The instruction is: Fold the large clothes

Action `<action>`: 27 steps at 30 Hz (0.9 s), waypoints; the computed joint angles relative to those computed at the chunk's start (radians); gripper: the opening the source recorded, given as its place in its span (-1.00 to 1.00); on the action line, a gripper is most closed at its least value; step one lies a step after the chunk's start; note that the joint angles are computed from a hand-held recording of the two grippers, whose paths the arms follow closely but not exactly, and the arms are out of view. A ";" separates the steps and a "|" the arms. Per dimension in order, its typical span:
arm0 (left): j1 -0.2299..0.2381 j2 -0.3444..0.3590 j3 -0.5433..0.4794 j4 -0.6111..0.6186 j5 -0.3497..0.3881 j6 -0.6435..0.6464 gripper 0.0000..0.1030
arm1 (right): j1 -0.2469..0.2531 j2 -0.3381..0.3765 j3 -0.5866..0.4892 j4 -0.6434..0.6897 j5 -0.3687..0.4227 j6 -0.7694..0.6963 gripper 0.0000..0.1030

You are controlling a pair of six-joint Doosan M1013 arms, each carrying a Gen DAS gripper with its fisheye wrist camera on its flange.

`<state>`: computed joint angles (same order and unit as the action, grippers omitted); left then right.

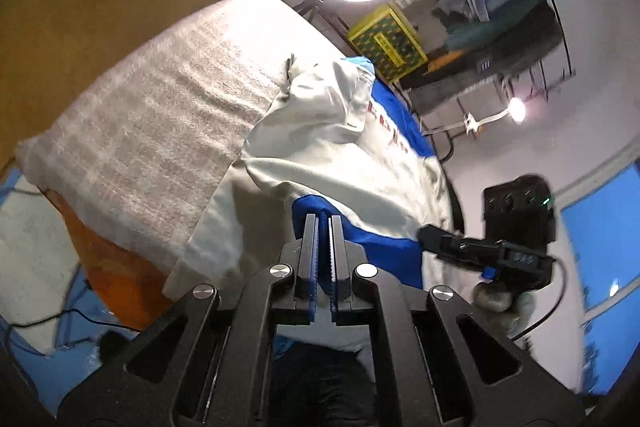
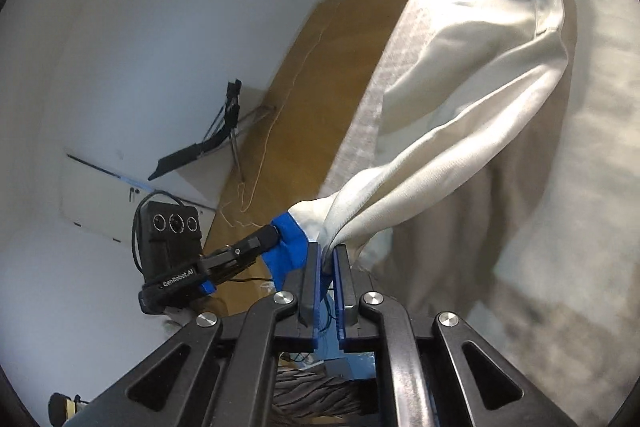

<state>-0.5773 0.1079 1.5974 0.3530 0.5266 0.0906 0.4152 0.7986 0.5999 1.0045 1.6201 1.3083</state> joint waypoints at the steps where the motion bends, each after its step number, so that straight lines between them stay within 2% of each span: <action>1: -0.006 0.003 -0.002 -0.015 0.027 0.032 -0.97 | -0.001 -0.016 0.028 -0.005 -0.008 -0.020 -0.95; 4: -0.020 0.029 -0.025 -0.097 0.152 0.138 -0.97 | 0.010 -0.036 0.085 -0.041 -0.022 -0.046 -1.00; 5: -0.019 0.042 -0.029 -0.131 0.193 0.160 -0.97 | 0.015 -0.056 0.136 -0.075 -0.031 -0.072 -1.00; 9: -0.016 0.080 -0.044 -0.209 0.300 0.212 -0.98 | 0.037 -0.065 0.212 -0.194 -0.065 -0.091 -1.00; 11: -0.024 0.099 -0.069 -0.198 0.364 0.237 -0.98 | 0.042 -0.056 0.217 -0.236 -0.069 -0.096 -1.00; 14: -0.034 0.103 -0.090 -0.172 0.398 0.233 -0.97 | 0.033 -0.052 0.204 -0.221 -0.058 -0.117 -0.92; 16: -0.048 0.098 -0.104 -0.113 0.422 0.197 -0.97 | 0.021 -0.048 0.182 -0.232 -0.075 -0.146 -0.63; 17: -0.053 0.098 -0.112 -0.077 0.448 0.176 -0.97 | 0.015 -0.048 0.169 -0.236 -0.090 -0.159 -0.33; 18: -0.066 0.097 -0.124 -0.026 0.469 0.143 -0.97 | 0.012 -0.052 0.163 -0.238 -0.109 -0.170 -0.27; 20: -0.072 0.097 -0.139 0.024 0.464 0.124 -0.97 | 0.005 -0.046 0.131 -0.228 -0.137 -0.193 -0.27; 23: -0.053 0.117 -0.192 0.033 0.469 0.190 -0.96 | -0.003 -0.030 0.068 -0.235 -0.172 -0.202 -0.26; 25: -0.022 0.134 -0.225 -0.009 0.458 0.239 -0.83 | 0.003 0.010 -0.034 -0.272 -0.181 -0.166 -0.17; 26: -0.001 0.137 -0.232 -0.042 0.435 0.267 -0.76 | 0.011 0.024 -0.073 -0.290 -0.188 -0.144 -0.03; 27: 0.024 0.143 -0.243 -0.072 0.419 0.290 -0.50 | 0.011 0.038 -0.107 -0.302 -0.195 -0.137 0.19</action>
